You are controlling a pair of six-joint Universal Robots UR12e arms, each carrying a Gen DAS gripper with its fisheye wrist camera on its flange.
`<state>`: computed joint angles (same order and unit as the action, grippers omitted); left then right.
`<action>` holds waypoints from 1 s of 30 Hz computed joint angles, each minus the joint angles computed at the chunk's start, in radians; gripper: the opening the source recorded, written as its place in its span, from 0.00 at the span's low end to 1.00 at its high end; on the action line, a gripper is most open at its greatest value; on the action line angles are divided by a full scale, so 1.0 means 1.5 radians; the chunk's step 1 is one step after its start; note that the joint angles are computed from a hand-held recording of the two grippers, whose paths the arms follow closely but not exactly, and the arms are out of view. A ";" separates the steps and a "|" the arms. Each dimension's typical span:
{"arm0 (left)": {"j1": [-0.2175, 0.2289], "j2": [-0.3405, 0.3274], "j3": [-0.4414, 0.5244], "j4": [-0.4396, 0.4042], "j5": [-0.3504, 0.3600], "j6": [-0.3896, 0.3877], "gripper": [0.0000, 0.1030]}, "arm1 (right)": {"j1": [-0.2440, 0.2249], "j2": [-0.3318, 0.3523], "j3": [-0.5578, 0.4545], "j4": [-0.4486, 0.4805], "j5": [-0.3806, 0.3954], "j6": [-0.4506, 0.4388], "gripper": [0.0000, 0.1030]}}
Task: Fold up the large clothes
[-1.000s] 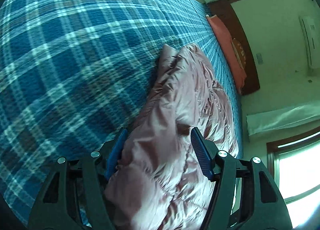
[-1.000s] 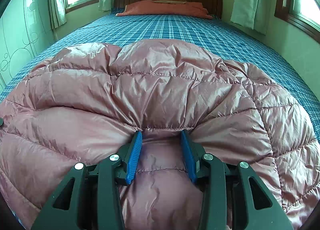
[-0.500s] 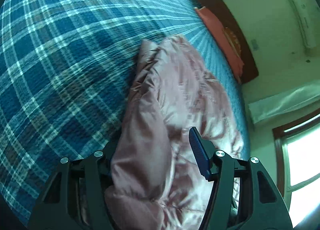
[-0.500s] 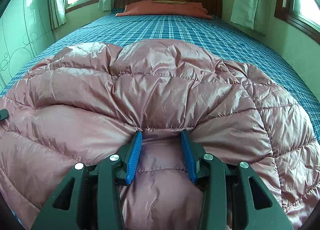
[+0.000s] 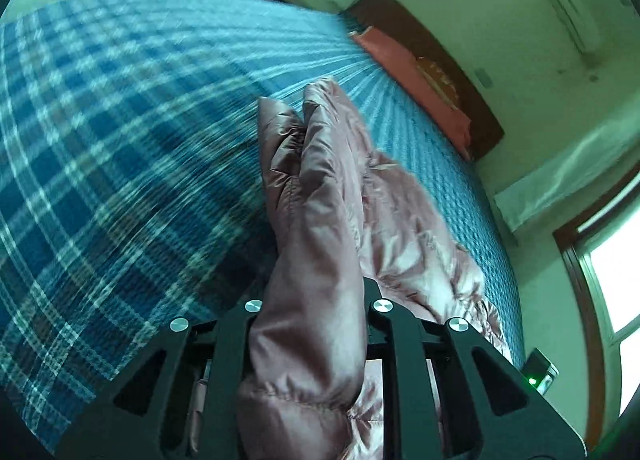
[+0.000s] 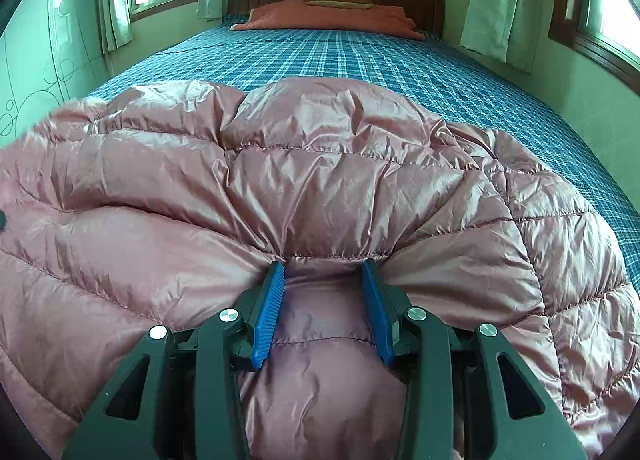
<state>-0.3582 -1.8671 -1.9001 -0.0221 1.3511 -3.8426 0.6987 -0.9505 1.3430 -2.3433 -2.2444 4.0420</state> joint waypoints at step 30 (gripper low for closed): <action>-0.082 0.015 0.053 -0.032 0.077 0.141 0.16 | 0.015 -0.063 0.066 0.012 -0.055 0.041 0.40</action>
